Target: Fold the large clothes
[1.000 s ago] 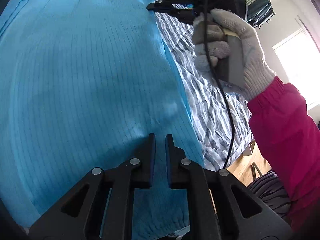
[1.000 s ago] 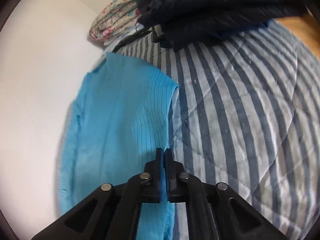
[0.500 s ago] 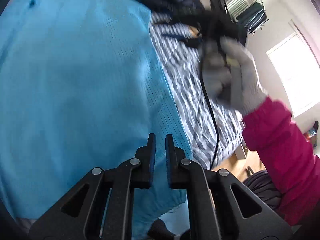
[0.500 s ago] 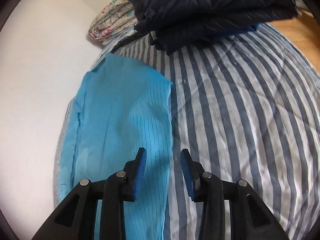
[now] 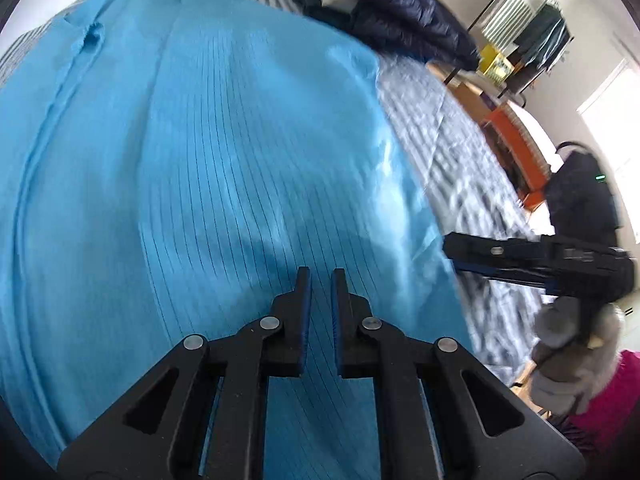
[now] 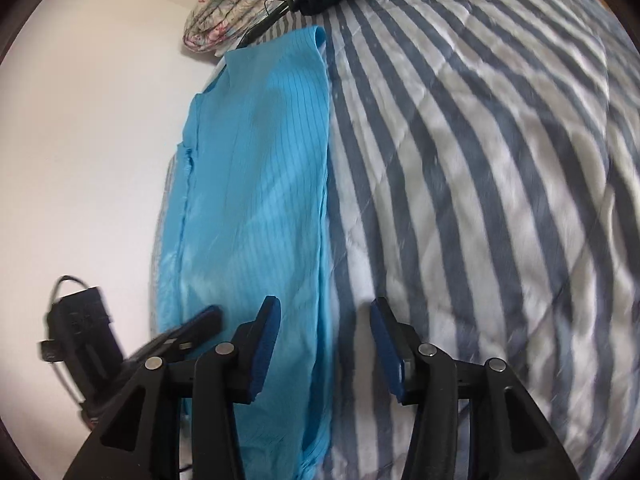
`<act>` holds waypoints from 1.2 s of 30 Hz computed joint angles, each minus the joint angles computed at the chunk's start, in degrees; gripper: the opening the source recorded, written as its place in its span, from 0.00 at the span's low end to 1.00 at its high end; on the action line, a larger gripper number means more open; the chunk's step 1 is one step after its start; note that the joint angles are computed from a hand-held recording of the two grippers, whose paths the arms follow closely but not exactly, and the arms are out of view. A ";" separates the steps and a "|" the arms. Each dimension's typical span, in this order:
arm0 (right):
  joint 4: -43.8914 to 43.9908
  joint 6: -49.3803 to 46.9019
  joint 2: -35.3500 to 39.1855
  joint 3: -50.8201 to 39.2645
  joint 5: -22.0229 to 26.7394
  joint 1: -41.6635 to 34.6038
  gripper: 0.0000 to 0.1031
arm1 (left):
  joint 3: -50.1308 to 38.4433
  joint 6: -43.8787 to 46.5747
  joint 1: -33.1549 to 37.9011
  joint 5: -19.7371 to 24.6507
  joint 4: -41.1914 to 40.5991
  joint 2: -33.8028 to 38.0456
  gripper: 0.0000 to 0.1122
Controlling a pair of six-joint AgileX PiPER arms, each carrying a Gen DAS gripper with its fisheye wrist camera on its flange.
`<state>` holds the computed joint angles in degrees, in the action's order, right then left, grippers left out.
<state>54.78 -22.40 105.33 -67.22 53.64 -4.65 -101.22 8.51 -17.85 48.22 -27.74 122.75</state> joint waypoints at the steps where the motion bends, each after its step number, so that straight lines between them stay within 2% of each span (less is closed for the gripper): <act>1: 0.19 0.02 -0.60 0.89 -0.44 0.41 0.38 | -0.39 -0.52 -0.27 -0.54 0.18 0.78 0.05; 2: 0.27 -0.03 -1.03 1.60 -0.59 1.02 0.29 | 1.52 -0.09 -0.36 -1.97 -0.39 -0.43 0.05; 3: 0.66 -0.24 -1.13 2.18 -0.36 1.61 0.11 | 1.95 0.07 -0.04 -1.11 -0.80 -1.23 0.05; 4: 0.72 -0.13 -1.60 2.80 -0.79 2.20 0.07 | 1.95 0.02 0.23 -0.41 -1.30 -1.55 0.05; 8: 1.22 -0.63 -3.87 4.66 -2.55 4.27 0.10 | 2.76 0.31 1.20 -2.37 -1.81 -4.65 0.05; 10: 3.06 -0.04 -4.09 6.13 -3.15 4.25 0.44 | 0.53 -0.85 0.69 -1.73 -0.06 -3.96 0.05; 11: 5.13 -1.16 -3.89 6.97 -3.03 3.82 0.45 | -1.40 -2.05 0.21 -0.78 1.53 -2.88 0.05; 12: 5.65 -1.26 -3.56 7.31 -3.19 3.89 0.41 | -3.20 -2.85 -0.20 0.15 2.60 -1.66 0.05; 14: 3.64 -0.27 -3.14 6.24 -3.56 4.46 0.23 | -7.87 -4.86 -1.04 3.30 4.82 2.22 0.05; 15: 3.47 0.06 -3.09 5.82 -3.79 4.74 0.12 | -8.74 -5.77 -1.16 3.95 5.22 3.49 0.05; 16: 2.79 1.03 -3.28 5.29 -4.42 5.15 0.05 | -8.96 -6.18 -1.29 3.66 5.22 4.40 0.05; 17: 1.56 2.30 -3.87 4.75 -5.35 5.86 0.03 | -7.64 -5.73 -1.17 2.61 4.79 3.70 0.05; 18: -0.06 4.04 -3.86 3.22 -5.84 6.88 0.01 | -8.60 -6.13 -1.20 3.41 4.81 4.08 0.05; 21: -10.32 11.92 -4.08 -2.70 -6.93 11.42 0.00 | -8.30 -5.79 1.95 8.52 -0.74 2.00 0.05; 25: -25.31 22.01 -4.31 -9.29 -6.78 18.32 0.00 | -2.13 -1.95 7.73 9.65 -5.82 -7.48 0.05; 29: -34.01 28.66 -2.84 -15.48 -4.89 22.89 0.00 | 4.95 3.17 15.20 9.64 -7.41 -18.79 0.05; 33: -43.16 34.54 0.13 -23.98 -0.54 27.52 0.00 | 10.42 7.30 24.12 8.83 -9.33 -25.89 0.05; 36: -50.04 37.50 4.27 -33.59 4.73 31.82 0.00 | 12.76 9.67 31.21 8.73 -13.18 -26.86 0.05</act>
<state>4.75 15.10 109.61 -100.82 58.36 27.17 -88.46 18.18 13.36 56.96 -40.91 95.89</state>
